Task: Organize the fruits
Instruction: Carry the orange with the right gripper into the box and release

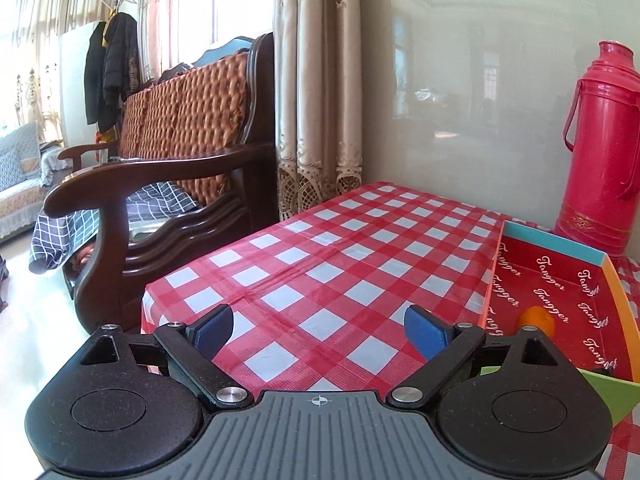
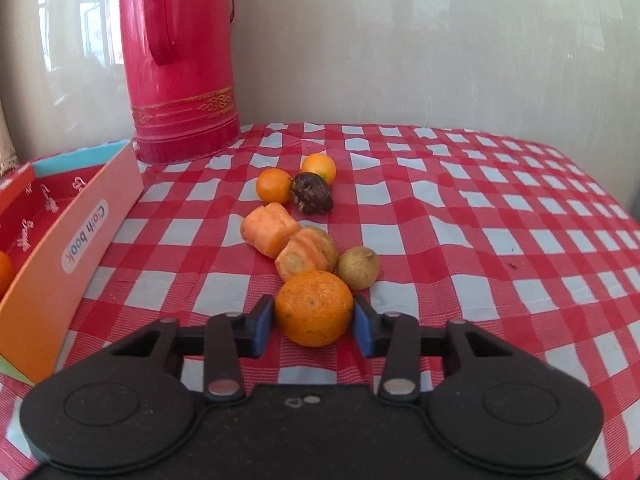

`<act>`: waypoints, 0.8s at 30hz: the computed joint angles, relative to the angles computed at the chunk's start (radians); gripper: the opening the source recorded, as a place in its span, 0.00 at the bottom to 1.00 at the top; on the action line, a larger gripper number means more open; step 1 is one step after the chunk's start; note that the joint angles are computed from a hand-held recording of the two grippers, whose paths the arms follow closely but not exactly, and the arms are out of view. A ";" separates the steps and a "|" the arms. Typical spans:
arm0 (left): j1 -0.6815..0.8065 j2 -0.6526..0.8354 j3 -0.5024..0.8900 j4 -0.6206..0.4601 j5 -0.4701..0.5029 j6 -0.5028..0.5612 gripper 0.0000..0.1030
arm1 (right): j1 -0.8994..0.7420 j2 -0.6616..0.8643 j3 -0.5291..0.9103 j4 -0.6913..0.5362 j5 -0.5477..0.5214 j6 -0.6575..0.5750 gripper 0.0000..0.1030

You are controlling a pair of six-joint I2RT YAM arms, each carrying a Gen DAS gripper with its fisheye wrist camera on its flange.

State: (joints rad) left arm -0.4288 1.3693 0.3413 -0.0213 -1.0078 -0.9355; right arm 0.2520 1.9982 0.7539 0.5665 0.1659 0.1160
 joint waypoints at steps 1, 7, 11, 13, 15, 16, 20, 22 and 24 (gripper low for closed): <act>-0.002 -0.002 -0.002 -0.004 -0.002 -0.006 0.90 | -0.002 0.002 0.003 -0.001 -0.001 -0.002 0.31; -0.006 0.005 0.002 -0.014 -0.009 -0.018 0.90 | -0.022 -0.006 -0.014 0.019 -0.044 0.000 0.29; 0.001 0.003 0.004 -0.017 -0.004 -0.026 0.90 | -0.025 -0.034 -0.055 0.063 -0.067 0.007 0.29; 0.002 0.001 0.003 -0.019 -0.003 -0.030 0.90 | -0.024 -0.058 -0.082 0.095 -0.088 0.007 0.29; 0.005 0.000 0.002 -0.022 -0.002 -0.034 0.90 | -0.012 -0.076 -0.109 0.138 -0.090 -0.005 0.29; 0.006 0.002 0.004 -0.027 -0.002 -0.039 0.91 | -0.003 -0.080 -0.118 0.158 -0.090 -0.009 0.29; 0.016 -0.010 -0.003 -0.038 -0.002 -0.050 0.91 | 0.012 -0.107 -0.148 0.210 -0.162 -0.014 0.29; 0.029 -0.014 -0.005 -0.041 0.005 -0.054 0.91 | 0.024 -0.119 -0.161 0.236 -0.210 -0.015 0.29; 0.043 -0.025 -0.014 -0.033 0.019 -0.052 0.91 | 0.047 -0.134 -0.173 0.260 -0.245 -0.034 0.29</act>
